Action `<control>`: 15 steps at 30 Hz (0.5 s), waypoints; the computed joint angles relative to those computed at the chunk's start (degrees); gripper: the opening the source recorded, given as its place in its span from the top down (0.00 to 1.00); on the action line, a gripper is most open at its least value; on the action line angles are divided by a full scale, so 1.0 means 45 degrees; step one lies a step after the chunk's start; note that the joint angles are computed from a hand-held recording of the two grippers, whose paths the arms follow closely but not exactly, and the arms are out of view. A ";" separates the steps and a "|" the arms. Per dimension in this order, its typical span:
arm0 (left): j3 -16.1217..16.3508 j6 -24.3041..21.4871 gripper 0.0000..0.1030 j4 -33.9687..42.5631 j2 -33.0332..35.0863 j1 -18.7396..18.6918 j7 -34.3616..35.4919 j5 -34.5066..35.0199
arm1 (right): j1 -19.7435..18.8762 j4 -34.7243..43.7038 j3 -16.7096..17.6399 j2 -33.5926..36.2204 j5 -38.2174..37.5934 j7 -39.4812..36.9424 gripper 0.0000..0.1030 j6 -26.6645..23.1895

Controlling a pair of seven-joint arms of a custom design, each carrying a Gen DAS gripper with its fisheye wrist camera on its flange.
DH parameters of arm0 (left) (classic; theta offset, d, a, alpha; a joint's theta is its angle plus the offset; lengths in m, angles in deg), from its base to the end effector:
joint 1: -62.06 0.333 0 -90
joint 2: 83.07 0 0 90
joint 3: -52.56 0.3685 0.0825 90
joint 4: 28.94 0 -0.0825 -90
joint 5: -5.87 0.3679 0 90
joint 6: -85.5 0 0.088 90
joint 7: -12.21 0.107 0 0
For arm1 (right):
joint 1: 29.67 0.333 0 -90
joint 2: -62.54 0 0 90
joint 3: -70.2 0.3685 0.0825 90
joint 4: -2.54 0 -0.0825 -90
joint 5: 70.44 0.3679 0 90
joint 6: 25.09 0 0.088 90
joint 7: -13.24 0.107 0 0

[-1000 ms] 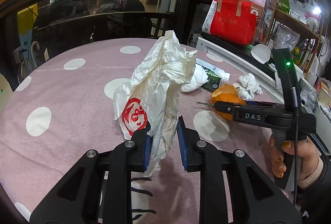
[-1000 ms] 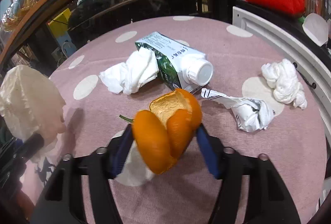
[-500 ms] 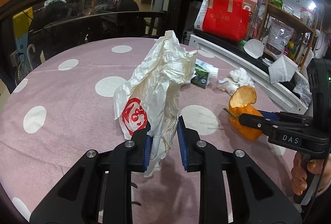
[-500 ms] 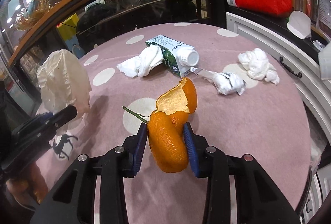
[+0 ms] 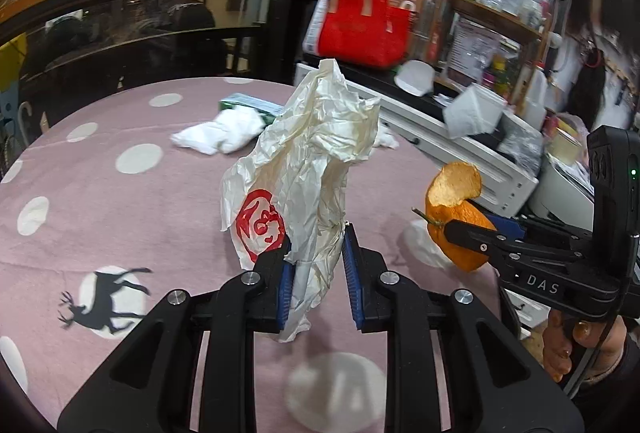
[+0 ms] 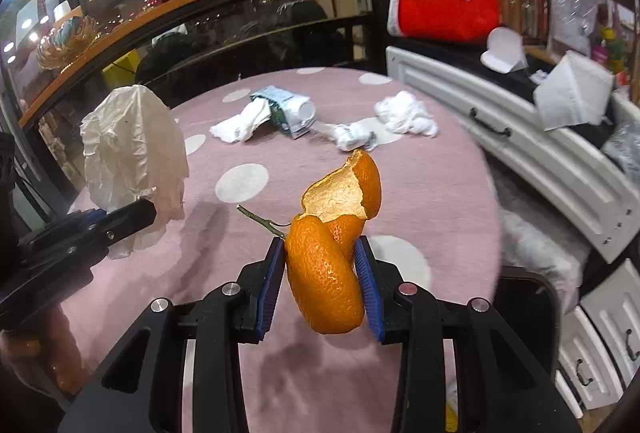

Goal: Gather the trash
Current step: 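Carry the white bag and orange peel over the black bin with both grippers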

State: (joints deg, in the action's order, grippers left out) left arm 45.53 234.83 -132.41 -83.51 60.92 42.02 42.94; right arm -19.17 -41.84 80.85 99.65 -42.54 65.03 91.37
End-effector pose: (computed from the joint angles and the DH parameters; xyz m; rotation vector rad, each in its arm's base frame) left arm 0.5860 -0.0973 0.6850 -2.0034 1.2109 -0.8342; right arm 0.7316 0.2382 0.6896 -2.1643 0.7757 -0.1792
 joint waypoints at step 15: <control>-0.0286 -0.0051 0.77 0.2555 0.2168 -0.1793 0.2419 -0.1596 | -0.1537 -0.4352 -0.0646 -0.2215 0.0925 -0.0933 0.65 0.2502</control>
State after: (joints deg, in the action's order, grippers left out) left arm 44.24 234.60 -120.91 -73.75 52.85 52.90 35.76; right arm -26.08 -61.43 77.95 89.69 -38.38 60.83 102.63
